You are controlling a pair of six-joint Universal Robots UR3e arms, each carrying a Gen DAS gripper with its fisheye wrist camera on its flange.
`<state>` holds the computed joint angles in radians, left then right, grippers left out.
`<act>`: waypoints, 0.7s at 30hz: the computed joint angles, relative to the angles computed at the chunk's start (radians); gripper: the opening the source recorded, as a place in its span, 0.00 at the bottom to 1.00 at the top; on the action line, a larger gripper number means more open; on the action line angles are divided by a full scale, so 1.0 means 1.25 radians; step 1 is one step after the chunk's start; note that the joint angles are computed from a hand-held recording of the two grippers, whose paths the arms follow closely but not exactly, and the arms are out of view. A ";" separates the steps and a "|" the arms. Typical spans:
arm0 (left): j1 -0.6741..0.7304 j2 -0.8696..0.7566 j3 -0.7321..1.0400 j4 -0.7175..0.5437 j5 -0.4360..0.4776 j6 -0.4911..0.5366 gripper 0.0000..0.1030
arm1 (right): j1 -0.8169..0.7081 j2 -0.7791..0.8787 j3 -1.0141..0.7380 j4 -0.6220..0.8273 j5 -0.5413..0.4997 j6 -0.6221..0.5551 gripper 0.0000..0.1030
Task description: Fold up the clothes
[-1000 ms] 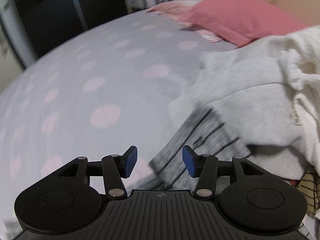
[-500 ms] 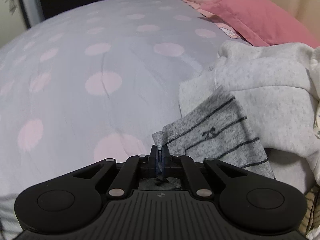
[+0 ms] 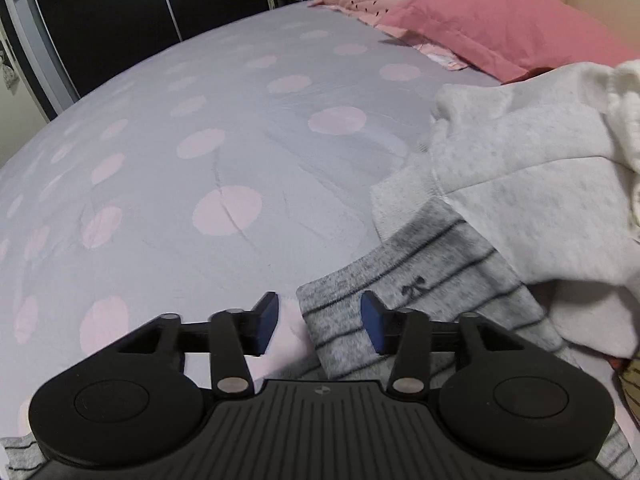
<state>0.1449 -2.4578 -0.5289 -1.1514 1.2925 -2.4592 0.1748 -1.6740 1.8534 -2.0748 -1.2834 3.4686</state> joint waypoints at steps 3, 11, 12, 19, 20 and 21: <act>0.036 0.127 -0.161 0.016 -0.036 0.023 0.42 | -0.007 -0.011 -0.005 0.020 0.005 0.004 0.02; 0.270 0.566 -0.591 -0.164 -0.211 0.252 0.38 | 0.072 -0.045 -0.095 0.103 -0.091 0.022 0.22; 0.310 0.617 -0.620 -0.223 -0.225 0.301 0.36 | 0.084 -0.052 -0.105 0.112 -0.097 0.028 0.25; 0.705 0.909 -0.664 -0.865 -0.266 0.833 0.25 | 0.240 -0.098 -0.139 0.114 -0.128 0.127 0.28; 0.779 0.937 -0.660 -0.964 -0.250 0.925 0.23 | 0.285 -0.091 -0.142 0.098 -0.151 0.151 0.28; 0.862 0.969 -0.667 -1.056 -0.223 1.022 0.22 | 0.330 -0.082 -0.146 0.084 -0.175 0.175 0.28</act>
<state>1.2218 -1.2471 -1.3630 -2.4713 1.0141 -1.1823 0.5872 -1.7761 1.6705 -1.9698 -1.5019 3.6869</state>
